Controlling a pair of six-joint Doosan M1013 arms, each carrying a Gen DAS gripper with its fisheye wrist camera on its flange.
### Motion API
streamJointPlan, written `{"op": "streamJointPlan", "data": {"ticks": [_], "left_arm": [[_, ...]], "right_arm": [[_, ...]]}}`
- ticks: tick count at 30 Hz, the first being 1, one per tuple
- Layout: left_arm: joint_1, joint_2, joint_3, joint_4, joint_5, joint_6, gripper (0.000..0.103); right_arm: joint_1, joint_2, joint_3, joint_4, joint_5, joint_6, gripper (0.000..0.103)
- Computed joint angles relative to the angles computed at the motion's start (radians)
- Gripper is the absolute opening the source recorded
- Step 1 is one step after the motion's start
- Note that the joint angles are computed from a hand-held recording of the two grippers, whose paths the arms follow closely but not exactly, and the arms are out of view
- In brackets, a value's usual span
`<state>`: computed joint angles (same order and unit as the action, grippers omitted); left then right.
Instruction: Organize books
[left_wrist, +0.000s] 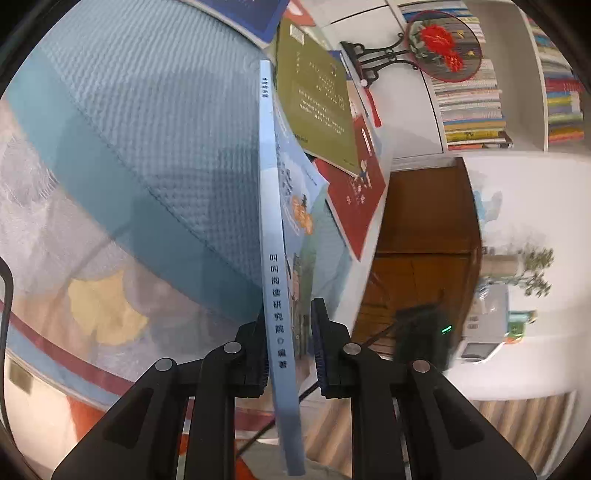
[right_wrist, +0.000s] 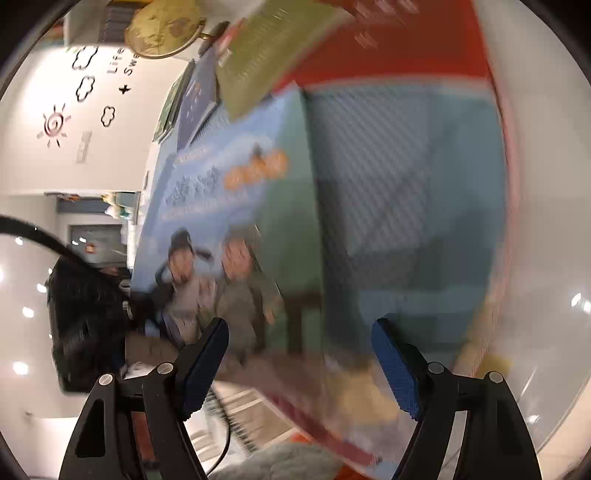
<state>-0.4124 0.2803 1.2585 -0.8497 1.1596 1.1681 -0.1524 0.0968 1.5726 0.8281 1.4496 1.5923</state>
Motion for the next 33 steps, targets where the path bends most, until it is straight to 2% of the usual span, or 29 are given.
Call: {"op": "streamJointPlan", "data": {"ticks": [5,8,10,12,14,16,17,19,21,27,30,33], "left_arm": [[0.014,0.010,0.004,-0.106,0.005,-0.030,0.015],[0.020,0.017,-0.010,-0.103,0.027,-0.030,0.015],[0.017,0.022,-0.043,-0.006,0.059,-0.048,0.015],[0.008,0.029,-0.073,0.087,0.099,-0.071,0.015],[-0.007,0.035,-0.101,0.178,0.129,-0.081,0.015],[-0.053,0.055,-0.172,0.382,0.207,-0.070,0.018],[-0.071,0.061,-0.193,0.443,0.228,-0.063,0.018],[-0.078,0.047,-0.185,0.463,0.210,-0.057,0.016],[-0.074,0.019,-0.153,0.470,0.176,-0.045,0.016],[-0.047,-0.096,-0.038,0.529,0.089,-0.040,0.016],[-0.032,-0.100,-0.038,0.584,0.099,-0.041,0.016],[0.000,-0.110,-0.025,0.573,0.068,-0.033,0.016]], "right_arm": [[-0.035,-0.005,0.078,0.220,-0.006,-0.055,0.078],[-0.048,-0.008,0.118,0.332,-0.016,-0.087,0.057],[-0.047,-0.012,0.121,0.336,-0.032,-0.100,0.046],[-0.042,-0.017,0.118,0.337,-0.037,-0.123,0.027],[-0.024,-0.023,0.097,0.282,-0.050,-0.127,0.026],[0.014,-0.025,0.052,0.164,-0.069,-0.145,0.024],[0.042,-0.026,0.022,0.088,-0.077,-0.162,0.023],[0.107,-0.031,-0.032,-0.077,-0.097,-0.204,0.023],[0.146,-0.034,-0.059,-0.153,-0.101,-0.245,0.023],[0.210,-0.034,-0.105,-0.181,-0.070,-0.395,0.025],[0.240,-0.004,-0.139,-0.157,-0.050,-0.436,0.025],[0.280,0.024,-0.170,-0.175,-0.060,-0.458,0.025]]}}
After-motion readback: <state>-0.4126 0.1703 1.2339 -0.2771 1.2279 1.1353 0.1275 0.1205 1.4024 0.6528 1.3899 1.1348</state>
